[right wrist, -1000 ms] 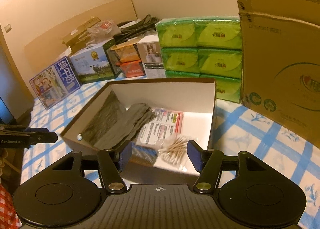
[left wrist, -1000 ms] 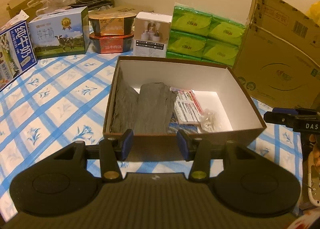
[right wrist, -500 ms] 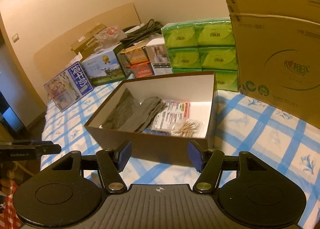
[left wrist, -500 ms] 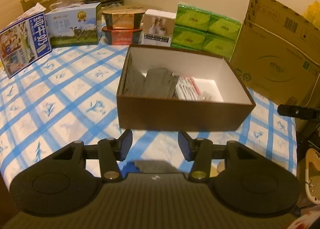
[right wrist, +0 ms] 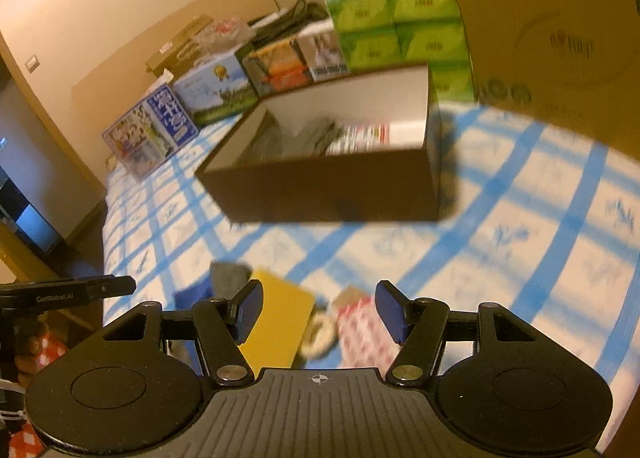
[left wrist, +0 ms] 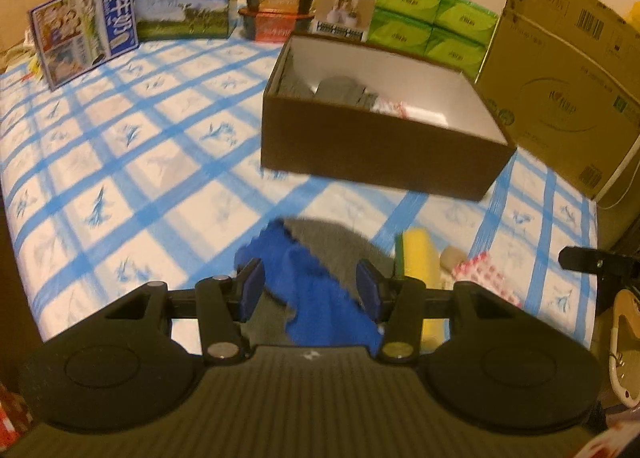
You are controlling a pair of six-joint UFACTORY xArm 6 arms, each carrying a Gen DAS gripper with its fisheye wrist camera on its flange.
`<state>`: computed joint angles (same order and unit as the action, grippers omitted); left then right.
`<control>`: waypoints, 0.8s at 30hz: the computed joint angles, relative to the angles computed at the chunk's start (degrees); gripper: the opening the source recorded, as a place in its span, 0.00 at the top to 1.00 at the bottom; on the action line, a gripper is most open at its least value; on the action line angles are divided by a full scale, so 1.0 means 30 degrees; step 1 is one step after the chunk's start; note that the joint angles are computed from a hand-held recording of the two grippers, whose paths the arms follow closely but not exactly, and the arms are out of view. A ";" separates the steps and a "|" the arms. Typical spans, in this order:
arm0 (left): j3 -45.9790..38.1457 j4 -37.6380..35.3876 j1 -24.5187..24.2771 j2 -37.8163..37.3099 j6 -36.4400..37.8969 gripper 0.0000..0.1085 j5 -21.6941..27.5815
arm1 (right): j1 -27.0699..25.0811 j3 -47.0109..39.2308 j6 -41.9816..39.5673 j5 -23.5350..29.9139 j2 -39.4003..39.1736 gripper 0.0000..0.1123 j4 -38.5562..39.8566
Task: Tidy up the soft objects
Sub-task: 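Withdraw both tools from the box, then lower the left tool onto the yellow-green sponge and grasp it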
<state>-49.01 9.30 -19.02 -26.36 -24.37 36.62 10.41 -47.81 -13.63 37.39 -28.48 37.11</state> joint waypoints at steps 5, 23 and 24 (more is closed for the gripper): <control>0.1414 0.0208 -0.0299 -0.1392 -0.0985 0.57 0.0667 | 0.0410 0.0880 0.0776 0.0975 -0.0806 0.44 -0.0195; 0.2385 0.0846 -0.2456 -0.1255 -0.2243 0.51 0.0373 | 0.1374 0.2838 0.2989 0.0767 -0.2211 0.37 -0.3123; 0.2245 0.1055 -0.2718 -0.0901 -0.2197 0.49 0.0213 | 0.1273 0.2970 0.3020 0.0781 -0.2308 0.37 -0.3227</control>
